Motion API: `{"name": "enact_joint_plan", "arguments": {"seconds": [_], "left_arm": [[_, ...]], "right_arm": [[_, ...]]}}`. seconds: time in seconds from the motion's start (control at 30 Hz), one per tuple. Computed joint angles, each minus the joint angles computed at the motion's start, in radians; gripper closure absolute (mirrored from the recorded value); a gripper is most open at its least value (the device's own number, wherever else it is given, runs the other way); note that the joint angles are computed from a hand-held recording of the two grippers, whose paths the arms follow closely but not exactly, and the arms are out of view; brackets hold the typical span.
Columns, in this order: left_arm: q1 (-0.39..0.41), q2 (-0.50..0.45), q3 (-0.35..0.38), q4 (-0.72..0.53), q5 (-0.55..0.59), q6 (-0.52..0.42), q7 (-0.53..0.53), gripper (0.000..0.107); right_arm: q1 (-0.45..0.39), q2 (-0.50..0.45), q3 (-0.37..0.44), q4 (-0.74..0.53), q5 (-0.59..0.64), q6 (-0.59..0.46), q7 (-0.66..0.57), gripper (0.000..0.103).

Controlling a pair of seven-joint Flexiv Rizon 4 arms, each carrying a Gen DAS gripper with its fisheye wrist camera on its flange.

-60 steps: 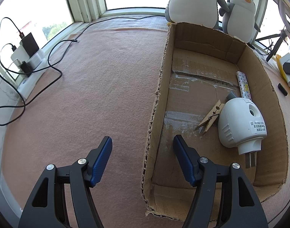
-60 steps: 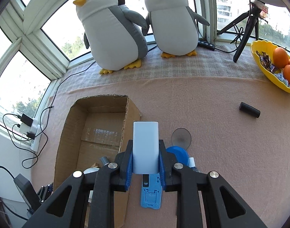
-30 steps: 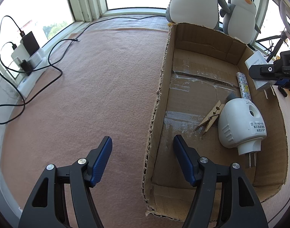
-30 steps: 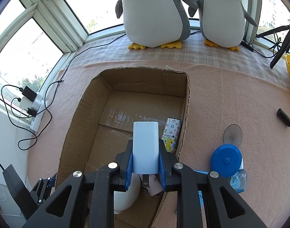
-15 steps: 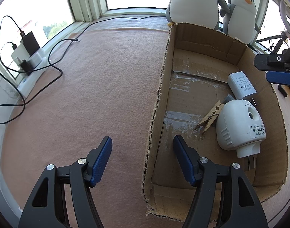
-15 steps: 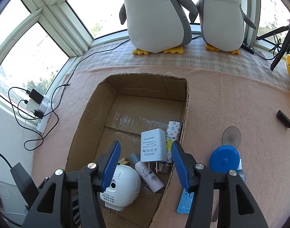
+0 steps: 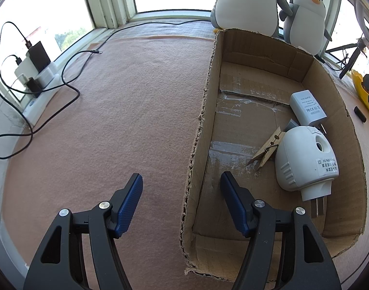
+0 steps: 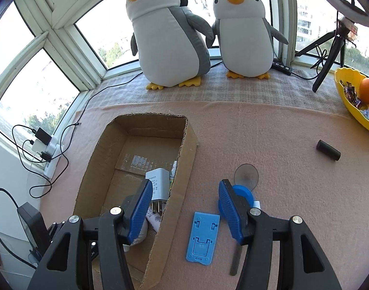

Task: Organize rigid objects
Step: 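Carry the white charger with the right gripper into the box and release, then move the right gripper to the black cylinder and grasp it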

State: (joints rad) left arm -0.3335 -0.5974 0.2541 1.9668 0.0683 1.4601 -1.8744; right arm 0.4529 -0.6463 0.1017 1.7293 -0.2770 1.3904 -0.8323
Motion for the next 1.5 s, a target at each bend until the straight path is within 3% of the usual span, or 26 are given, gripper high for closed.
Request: {"name": "enact_joint_plan", "arguments": {"seconds": [0.27,0.63,0.97,1.27,1.43,1.5], "left_arm": [[-0.005,0.0,0.005,-0.003,0.005,-0.005,-0.005,0.04],[-0.023,-0.002,0.023,-0.022,0.035,-0.03,-0.032,0.04],[-0.048,-0.005,0.047,-0.05,0.082,-0.07,-0.075,0.039],[-0.064,-0.001,0.061,-0.077,0.151,-0.12,-0.138,0.039],[-0.062,0.003,0.055,-0.091,0.188,-0.144,-0.173,0.039],[-0.057,0.003,0.051,-0.096,0.201,-0.152,-0.183,0.039]], "right_arm": [[-0.001,0.08,-0.076,0.137,-0.036,0.079,0.01,0.05],[0.069,0.11,-0.313,0.281,-0.105,0.189,0.085,0.046],[-0.055,0.048,-0.263,0.197,-0.142,0.134,-0.044,0.046],[-0.187,-0.043,-0.112,0.039,-0.115,0.01,-0.221,0.066],[-0.207,-0.086,-0.075,-0.025,-0.093,-0.046,-0.304,0.067],[-0.188,-0.097,-0.096,-0.037,-0.101,-0.064,-0.319,0.067]]}}
